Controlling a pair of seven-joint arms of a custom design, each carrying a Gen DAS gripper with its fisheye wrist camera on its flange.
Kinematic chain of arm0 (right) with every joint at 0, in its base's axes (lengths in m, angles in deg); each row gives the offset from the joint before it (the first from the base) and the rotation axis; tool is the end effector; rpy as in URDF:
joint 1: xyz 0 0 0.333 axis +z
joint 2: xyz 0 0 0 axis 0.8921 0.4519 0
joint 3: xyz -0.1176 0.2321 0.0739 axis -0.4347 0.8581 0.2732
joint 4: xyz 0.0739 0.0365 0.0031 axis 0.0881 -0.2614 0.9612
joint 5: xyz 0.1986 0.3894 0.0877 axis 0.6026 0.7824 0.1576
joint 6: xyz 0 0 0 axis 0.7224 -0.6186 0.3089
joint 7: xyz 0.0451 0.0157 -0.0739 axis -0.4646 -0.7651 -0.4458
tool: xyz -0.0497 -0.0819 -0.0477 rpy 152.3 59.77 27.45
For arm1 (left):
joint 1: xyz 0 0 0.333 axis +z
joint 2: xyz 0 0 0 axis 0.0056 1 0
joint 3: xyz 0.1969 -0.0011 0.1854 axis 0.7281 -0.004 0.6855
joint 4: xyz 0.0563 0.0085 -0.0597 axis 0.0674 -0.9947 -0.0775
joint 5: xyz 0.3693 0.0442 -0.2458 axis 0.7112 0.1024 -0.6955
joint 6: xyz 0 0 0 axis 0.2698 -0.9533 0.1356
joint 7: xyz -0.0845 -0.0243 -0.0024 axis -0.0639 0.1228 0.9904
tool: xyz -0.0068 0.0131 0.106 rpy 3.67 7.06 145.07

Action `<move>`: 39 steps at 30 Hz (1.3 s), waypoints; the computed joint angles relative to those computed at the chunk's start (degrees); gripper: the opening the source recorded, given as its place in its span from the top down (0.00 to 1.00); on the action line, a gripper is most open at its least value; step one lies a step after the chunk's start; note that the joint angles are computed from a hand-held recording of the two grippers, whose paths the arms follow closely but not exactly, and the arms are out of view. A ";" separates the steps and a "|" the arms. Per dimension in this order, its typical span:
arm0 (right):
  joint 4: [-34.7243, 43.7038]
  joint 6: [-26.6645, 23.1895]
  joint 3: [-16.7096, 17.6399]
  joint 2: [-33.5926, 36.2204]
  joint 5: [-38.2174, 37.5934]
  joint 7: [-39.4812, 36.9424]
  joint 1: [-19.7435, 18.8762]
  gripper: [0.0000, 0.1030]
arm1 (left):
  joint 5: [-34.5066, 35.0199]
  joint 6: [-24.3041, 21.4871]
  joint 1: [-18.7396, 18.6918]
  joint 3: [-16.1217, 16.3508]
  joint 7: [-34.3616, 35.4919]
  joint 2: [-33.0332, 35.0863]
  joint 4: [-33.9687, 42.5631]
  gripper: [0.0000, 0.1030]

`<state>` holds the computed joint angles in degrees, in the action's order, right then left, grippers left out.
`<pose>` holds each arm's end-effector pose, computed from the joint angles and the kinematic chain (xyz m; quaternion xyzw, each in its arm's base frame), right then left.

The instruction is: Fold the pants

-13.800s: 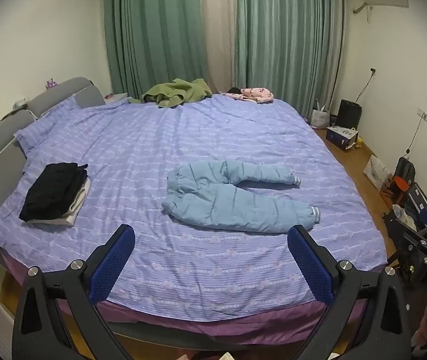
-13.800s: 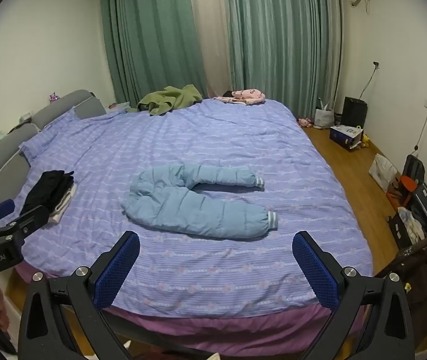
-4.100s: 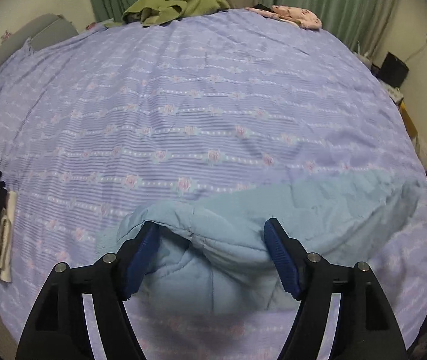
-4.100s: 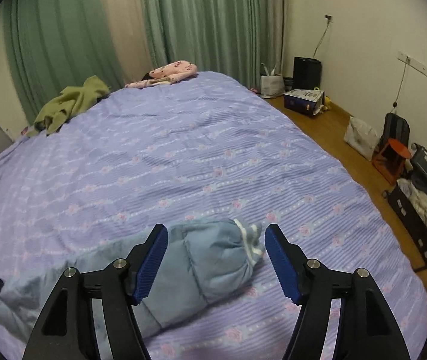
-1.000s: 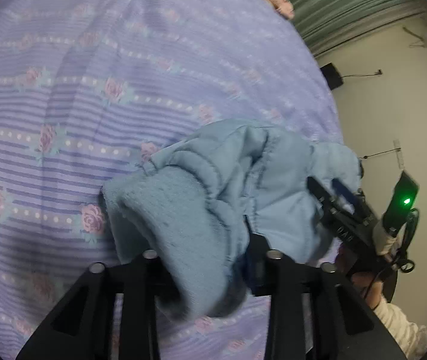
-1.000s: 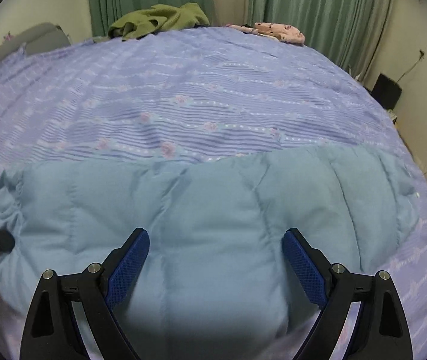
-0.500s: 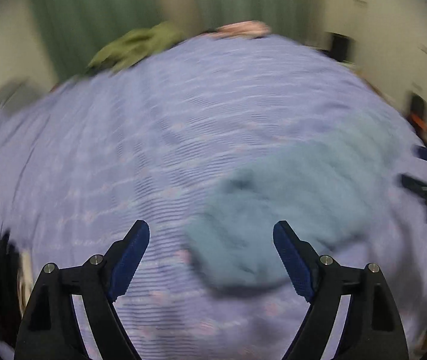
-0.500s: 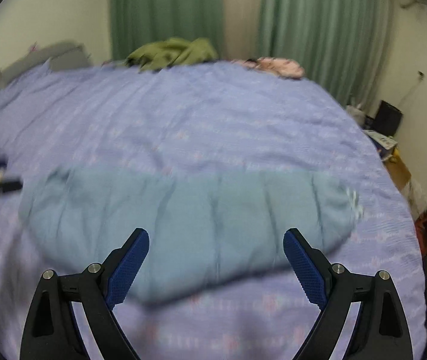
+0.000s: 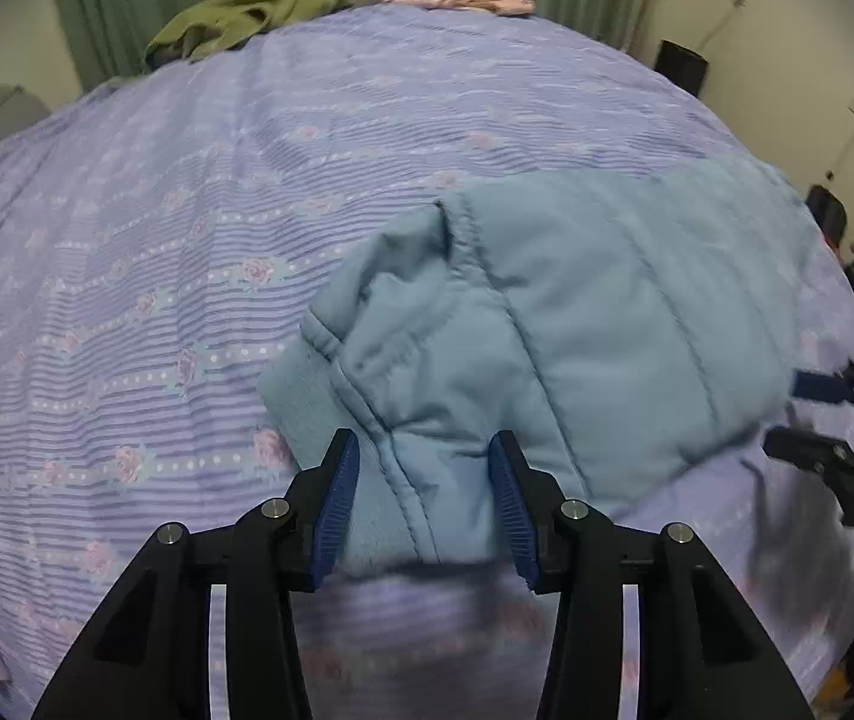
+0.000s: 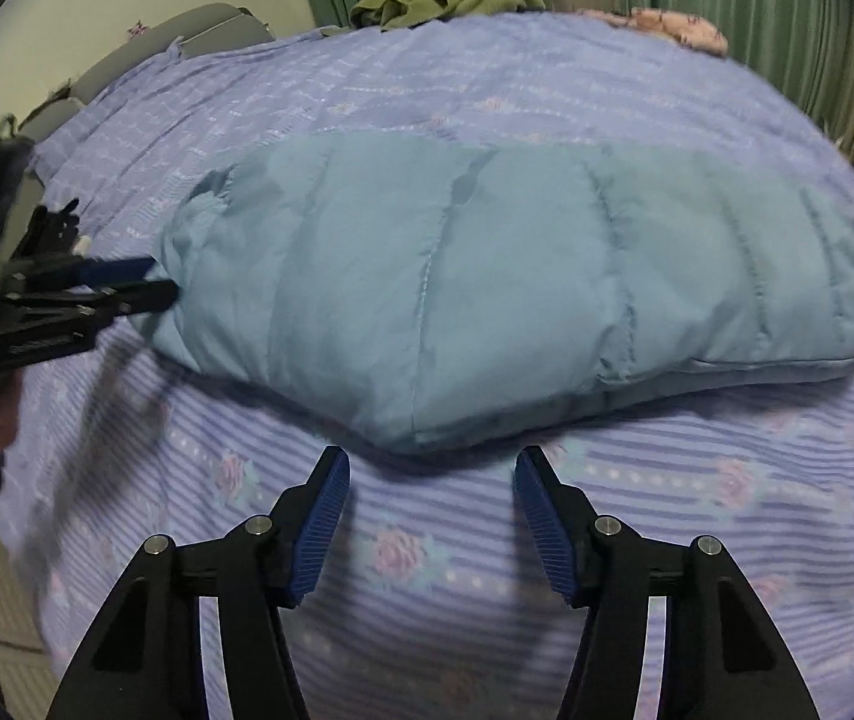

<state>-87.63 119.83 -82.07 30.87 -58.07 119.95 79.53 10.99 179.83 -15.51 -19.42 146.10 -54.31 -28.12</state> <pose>0.4159 0.1668 0.4854 -0.6600 0.7026 -0.1273 0.2334 0.5360 -0.3044 0.4976 -0.4769 0.8454 -0.2166 0.1048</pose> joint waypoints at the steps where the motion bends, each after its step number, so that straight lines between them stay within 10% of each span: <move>1: 0.13 0.57 -0.37 0.45 0.42 0.06 0.04 0.43 | 0.95 0.00 0.20 -0.13 -1.01 1.38 1.35 0.53; 13: 4.20 1.69 -5.61 7.38 8.64 -9.70 4.21 0.44 | 2.66 -0.52 0.46 -0.31 -2.96 4.59 3.86 0.46; 19: 3.51 6.82 -1.01 5.31 5.73 -8.39 1.36 0.53 | 2.14 -1.32 0.75 -0.03 -2.97 4.48 4.30 0.46; 22: 5.09 5.72 -0.78 8.30 4.29 -8.44 1.26 0.56 | 5.70 -2.07 1.09 -0.20 -5.70 4.28 4.35 0.28; 32: 3.53 -0.67 1.09 4.97 2.00 -5.20 1.65 0.81 | -3.34 -3.77 1.81 0.92 -3.82 1.93 0.87 0.21; 35: 3.43 -0.90 0.62 6.23 1.74 -4.13 1.48 0.80 | -4.26 -5.90 2.16 1.09 -5.96 3.41 2.77 0.18; 39: 3.15 -3.98 2.85 2.20 -1.70 0.20 -0.08 0.50 | 1.37 -6.20 2.04 0.13 -8.89 -0.76 1.57 0.23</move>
<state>-84.48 115.85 -79.22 33.06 -59.77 120.15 79.45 12.36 173.64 -13.47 -19.29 137.21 -55.07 -26.55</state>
